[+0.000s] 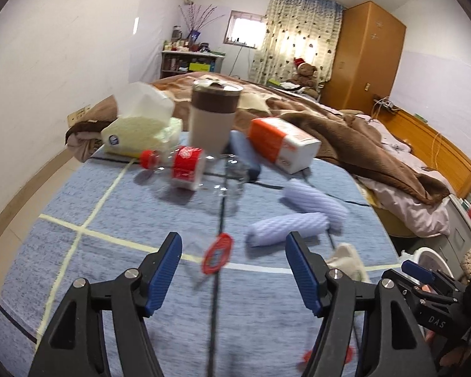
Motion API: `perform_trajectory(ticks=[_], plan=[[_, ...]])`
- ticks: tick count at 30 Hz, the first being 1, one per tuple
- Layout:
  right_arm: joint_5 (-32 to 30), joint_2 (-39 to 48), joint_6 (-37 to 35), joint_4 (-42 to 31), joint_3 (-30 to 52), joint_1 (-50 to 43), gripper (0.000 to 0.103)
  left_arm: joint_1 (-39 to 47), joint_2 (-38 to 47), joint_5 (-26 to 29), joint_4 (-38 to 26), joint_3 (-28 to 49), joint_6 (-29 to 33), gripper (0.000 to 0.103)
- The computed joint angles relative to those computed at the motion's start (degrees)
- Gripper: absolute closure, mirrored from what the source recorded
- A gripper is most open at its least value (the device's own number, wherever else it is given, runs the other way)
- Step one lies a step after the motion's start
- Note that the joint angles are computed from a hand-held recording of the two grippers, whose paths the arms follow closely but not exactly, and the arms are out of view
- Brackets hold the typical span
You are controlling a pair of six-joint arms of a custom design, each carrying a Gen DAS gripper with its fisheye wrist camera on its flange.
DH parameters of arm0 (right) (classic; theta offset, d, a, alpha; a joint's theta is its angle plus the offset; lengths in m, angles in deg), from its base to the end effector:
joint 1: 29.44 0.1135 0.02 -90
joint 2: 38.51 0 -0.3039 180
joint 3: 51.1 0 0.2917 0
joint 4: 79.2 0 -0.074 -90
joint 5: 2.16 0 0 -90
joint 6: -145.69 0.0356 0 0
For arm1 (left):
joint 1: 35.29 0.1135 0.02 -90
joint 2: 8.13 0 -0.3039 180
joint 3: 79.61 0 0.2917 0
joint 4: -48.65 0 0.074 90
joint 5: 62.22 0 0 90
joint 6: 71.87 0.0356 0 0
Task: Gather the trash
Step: 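Move the right tool to the white cloth bag while the left tool reaches the clear plastic cup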
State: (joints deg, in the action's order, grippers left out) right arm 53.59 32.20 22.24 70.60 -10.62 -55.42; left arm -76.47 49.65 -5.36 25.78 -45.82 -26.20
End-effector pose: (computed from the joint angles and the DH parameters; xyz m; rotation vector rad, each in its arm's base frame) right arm 0.2090 -0.0795 0.1635 -0.3497 2.3724 0.3269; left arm 0.1599 -0.1140 0.1763 -0.3213 2.2071 -0.1105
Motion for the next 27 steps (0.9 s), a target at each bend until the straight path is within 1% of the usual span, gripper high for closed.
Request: perform_trajectory(ticks=[5,8,9,11,14,17,19,20,21,25,27], plan=[[2.2,3.7,1.8,1.6,0.8,3.5,0.03,6.6,1.7,4.4,3.3,-1.8,3.4,0.032],[3.4,5.1,2.4,2.2,1.0,5.2,0.03,10.7,4.1,8.8,6.6,-2.5,5.6,0.028],[3.9,5.7,2.6,2.2,1.3,5.9,0.03,11.6,4.7,9.7,7.5,-2.7,6.0,0.028],[4.6,6.9,2.9,2.4,1.6,7.1,0.03,12.5,6.7,10.4,9.2,-2.7,6.9,0.027],[5.9,7.7,3.1,2.6,1.7,8.5,0.03,15.2,10.0,12.8,11.1,-1.8,9.9,0.027],[5.7,8.0,2.8,2.5,1.8,9.2,0.03,17.1,11.8,14.8,13.1,-1.7,11.9,0.027],[6.0,8.0,3.0,2.6,1.6,10.2,0.03,18.1,13.4,16.3,13.6,-1.1,13.2,0.027],[6.1,7.9,3.1,2.7,1.5,10.6,0.03,18.1,14.1,16.2,13.7,-0.9,13.6,0.027],[6.2,7.7,3.2,2.8,1.3,10.9,0.033,18.0,14.3,16.0,14.1,-0.9,13.7,0.027],[5.7,7.0,2.7,2.7,0.8,11.3,0.041,19.4,16.5,18.1,15.1,-0.3,15.5,0.027],[4.9,6.9,2.4,2.3,0.7,11.2,0.052,20.3,17.2,19.0,16.0,-0.2,16.0,0.027]])
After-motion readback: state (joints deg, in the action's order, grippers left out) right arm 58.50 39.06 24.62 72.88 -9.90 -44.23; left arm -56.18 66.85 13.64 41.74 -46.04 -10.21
